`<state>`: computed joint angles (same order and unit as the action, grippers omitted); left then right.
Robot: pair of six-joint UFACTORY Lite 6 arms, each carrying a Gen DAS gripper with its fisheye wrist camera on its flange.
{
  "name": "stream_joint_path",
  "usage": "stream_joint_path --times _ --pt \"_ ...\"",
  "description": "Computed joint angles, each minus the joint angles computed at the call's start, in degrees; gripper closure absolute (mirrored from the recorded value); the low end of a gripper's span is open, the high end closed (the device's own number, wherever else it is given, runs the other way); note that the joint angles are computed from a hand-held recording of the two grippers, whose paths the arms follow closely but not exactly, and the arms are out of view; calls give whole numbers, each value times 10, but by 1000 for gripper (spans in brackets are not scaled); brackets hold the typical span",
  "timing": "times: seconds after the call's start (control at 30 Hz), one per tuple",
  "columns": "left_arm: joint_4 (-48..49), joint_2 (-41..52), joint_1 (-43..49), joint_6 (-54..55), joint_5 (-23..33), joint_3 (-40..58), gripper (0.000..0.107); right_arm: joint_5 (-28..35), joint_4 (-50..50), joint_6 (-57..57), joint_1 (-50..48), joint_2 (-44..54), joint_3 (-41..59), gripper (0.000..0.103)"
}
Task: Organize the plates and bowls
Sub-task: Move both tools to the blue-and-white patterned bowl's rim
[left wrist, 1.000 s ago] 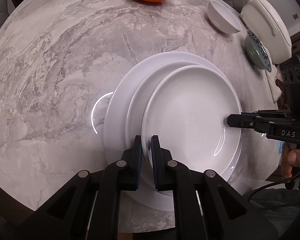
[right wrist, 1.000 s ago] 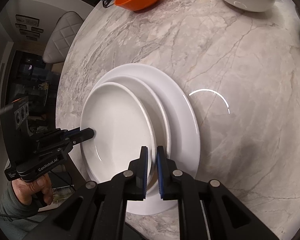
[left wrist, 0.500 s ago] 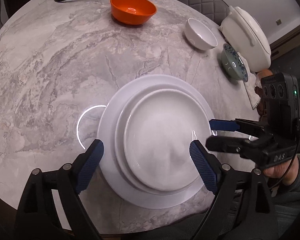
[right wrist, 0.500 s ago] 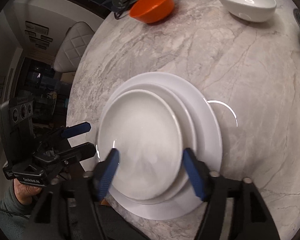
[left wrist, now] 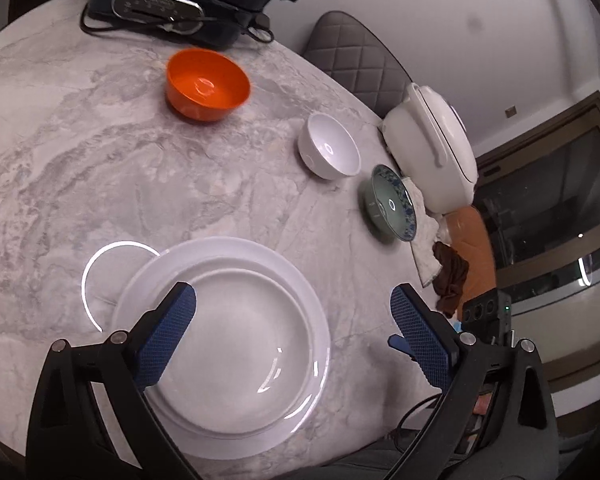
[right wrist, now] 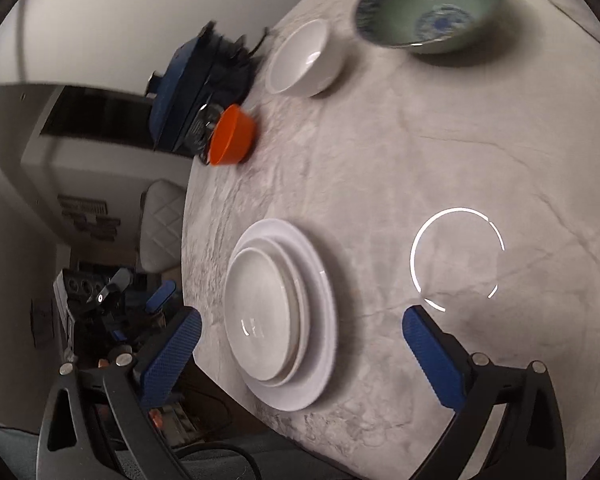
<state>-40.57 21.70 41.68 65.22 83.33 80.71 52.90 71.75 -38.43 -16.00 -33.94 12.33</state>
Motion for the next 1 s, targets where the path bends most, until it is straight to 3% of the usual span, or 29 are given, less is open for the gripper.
stream_joint_path --times 0.17,0.37,0.57,0.67,0.93,1.0 --pt "13 -48 -126 -89 -29 -85 8 104 -90 -64 -258 49 13 1" --pt "-9 -54 -312 -212 -138 -67 8 124 -144 -157 -381 290 240 8" --pt "18 75 -476 -359 -233 115 8 172 -185 -123 -381 527 576 9" --pt "70 158 -532 -422 -257 212 9 180 -204 -113 -355 593 683 10" --pt "104 281 -586 -474 -282 321 10 135 -235 -115 -283 708 756 21" --pt "95 312 -589 -478 -278 354 15 130 -235 -100 -274 738 776 23"
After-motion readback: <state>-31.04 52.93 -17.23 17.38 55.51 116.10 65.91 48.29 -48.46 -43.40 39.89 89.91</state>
